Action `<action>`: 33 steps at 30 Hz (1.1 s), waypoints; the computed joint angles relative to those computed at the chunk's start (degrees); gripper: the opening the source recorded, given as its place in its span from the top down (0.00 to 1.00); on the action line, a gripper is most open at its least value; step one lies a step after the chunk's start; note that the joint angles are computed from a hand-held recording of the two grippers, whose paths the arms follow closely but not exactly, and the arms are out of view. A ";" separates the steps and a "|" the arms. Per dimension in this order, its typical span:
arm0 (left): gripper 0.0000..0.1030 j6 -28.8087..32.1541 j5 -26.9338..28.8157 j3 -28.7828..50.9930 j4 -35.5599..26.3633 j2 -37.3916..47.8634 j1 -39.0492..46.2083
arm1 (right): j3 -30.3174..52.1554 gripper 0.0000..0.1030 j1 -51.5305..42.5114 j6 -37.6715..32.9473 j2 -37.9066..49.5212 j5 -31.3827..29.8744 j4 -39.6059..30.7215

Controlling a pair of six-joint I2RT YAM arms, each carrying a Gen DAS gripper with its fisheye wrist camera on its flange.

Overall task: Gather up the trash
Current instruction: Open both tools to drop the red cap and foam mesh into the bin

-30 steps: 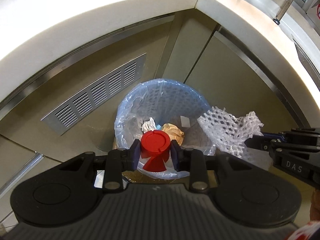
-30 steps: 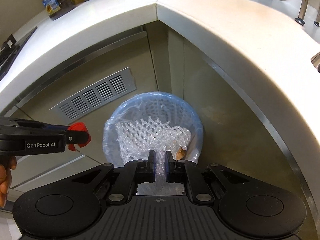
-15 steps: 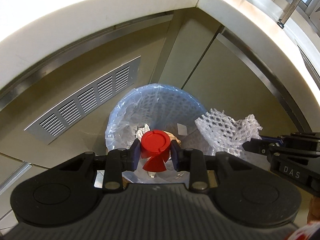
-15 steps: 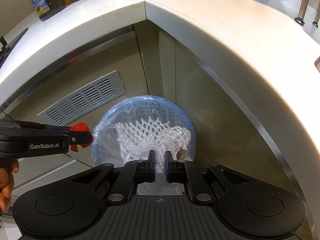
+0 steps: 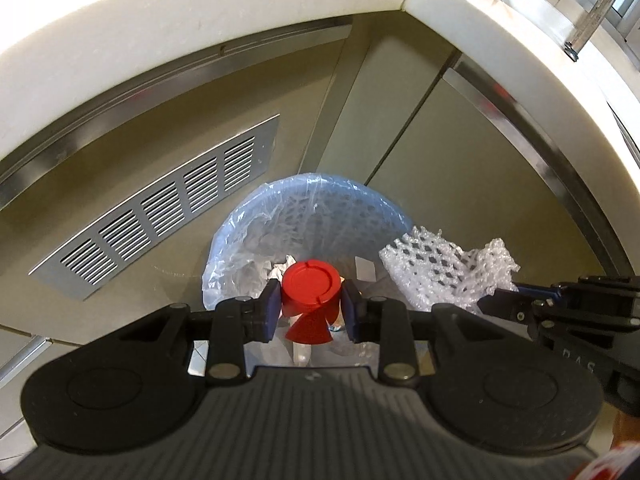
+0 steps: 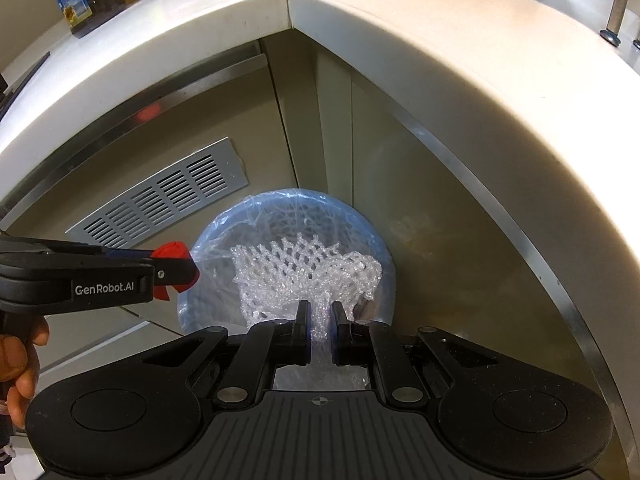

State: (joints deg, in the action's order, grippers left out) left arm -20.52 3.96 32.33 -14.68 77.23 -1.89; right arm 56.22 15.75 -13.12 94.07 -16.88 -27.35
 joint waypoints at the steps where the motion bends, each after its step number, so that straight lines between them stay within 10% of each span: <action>1: 0.73 0.02 0.20 -0.02 0.32 0.26 0.13 | 0.07 0.91 0.01 0.08 0.14 0.05 0.07; 7: 0.60 -0.34 0.50 0.61 1.43 2.56 0.91 | 0.54 0.91 0.19 0.44 1.03 0.22 0.29; 33: 0.60 0.38 -0.55 -1.34 -6.51 -7.17 4.46 | 1.90 0.91 2.00 4.26 4.56 -1.83 4.17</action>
